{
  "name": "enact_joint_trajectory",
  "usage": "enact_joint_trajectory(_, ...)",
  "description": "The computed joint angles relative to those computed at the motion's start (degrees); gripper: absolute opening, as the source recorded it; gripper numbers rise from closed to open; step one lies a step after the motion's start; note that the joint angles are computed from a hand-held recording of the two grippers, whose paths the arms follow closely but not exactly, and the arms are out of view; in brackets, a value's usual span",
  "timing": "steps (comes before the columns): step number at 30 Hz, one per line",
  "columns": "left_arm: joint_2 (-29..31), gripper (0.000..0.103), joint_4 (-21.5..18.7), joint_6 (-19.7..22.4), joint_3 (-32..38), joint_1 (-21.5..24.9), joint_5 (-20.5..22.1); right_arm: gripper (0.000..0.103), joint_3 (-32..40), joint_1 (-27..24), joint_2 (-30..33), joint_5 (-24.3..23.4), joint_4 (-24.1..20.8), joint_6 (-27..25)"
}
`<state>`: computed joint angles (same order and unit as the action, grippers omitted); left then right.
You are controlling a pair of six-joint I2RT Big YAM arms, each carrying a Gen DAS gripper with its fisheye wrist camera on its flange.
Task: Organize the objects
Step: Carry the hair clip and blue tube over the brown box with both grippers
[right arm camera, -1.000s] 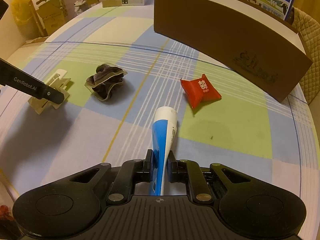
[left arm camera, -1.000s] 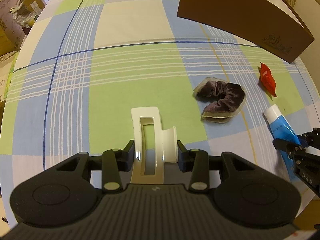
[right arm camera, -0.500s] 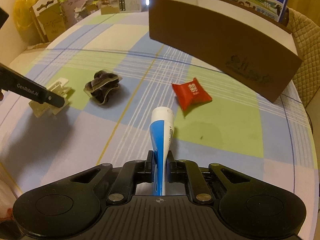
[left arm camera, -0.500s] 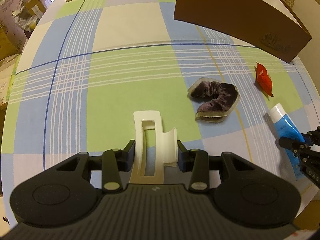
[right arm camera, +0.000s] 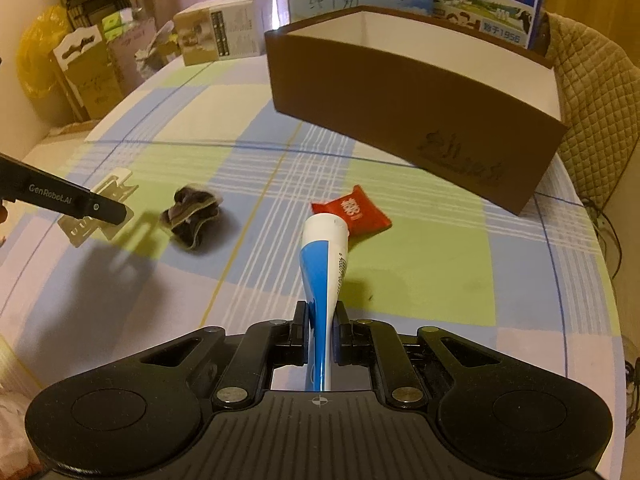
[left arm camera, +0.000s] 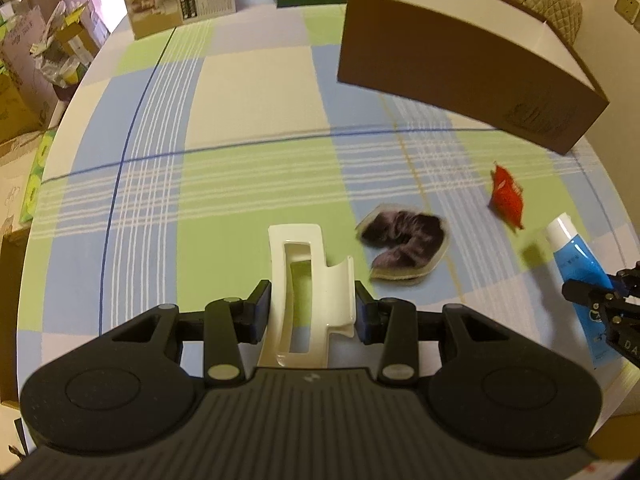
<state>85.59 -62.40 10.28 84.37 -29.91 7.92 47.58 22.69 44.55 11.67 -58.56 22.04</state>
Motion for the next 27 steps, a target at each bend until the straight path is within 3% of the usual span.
enact_joint_trajectory(16, 2.23, 0.036, -0.03, -1.58, 6.28, -5.04, 1.76, 0.007, 2.21, -9.61, -1.56, -6.98, 2.17, -4.75)
enact_joint_trajectory(27, 7.44, 0.036, 1.05, -3.65, 14.64, -8.91, 1.59, 0.007, 6.33, -18.82, 2.23, -14.44, 6.59, -9.04)
